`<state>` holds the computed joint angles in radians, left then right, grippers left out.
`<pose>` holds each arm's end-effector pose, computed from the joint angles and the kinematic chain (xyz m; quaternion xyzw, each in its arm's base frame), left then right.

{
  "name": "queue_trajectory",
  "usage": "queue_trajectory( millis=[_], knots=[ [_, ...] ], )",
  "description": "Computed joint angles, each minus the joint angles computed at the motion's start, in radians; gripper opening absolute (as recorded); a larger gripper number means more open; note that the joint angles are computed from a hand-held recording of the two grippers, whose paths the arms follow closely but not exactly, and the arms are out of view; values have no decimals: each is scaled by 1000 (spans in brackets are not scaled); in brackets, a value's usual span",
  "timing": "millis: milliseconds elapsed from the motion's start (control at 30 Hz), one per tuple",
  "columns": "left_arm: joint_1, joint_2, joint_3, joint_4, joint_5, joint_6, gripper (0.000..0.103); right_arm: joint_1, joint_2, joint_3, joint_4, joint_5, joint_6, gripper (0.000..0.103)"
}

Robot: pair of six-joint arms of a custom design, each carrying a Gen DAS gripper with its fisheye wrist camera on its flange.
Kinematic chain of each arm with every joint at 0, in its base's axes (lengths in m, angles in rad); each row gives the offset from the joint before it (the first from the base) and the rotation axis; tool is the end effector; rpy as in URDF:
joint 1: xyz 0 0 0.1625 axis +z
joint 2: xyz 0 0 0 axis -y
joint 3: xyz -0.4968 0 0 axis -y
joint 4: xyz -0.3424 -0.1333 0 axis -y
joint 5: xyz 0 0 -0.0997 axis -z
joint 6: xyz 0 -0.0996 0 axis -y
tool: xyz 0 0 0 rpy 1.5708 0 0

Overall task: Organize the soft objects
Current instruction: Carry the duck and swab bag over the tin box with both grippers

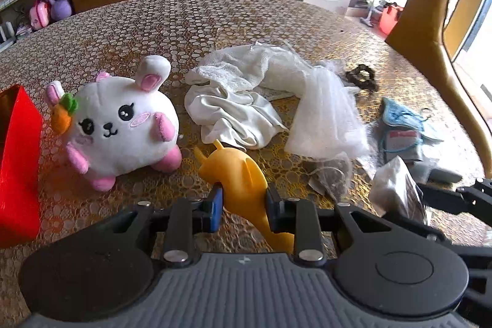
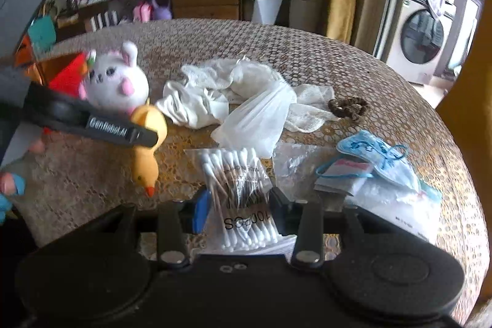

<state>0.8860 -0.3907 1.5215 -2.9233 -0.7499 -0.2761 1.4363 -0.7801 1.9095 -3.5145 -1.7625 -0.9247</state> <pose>-0.2941 -0.6861 -0.0024 0.1417 0.9013 -0.2732 0.3048 0.0276 -0.6485 0.2077 0.3168 -0.8582 0.2958 0.2750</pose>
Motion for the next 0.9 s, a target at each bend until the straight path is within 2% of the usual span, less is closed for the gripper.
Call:
queue_trajectory(
  millis=[400, 567, 900],
  knots=[
    [-44, -137, 179, -66, -35, 16, 28, 46, -73, 76, -11, 32, 145, 40],
    [-54, -204, 244, -71, -32, 25, 28, 85, -80, 96, -22, 24, 160, 40],
    [-55, -325, 353, -102, 23, 39, 28, 185, -46, 83, -10, 4, 146, 40]
  ],
)
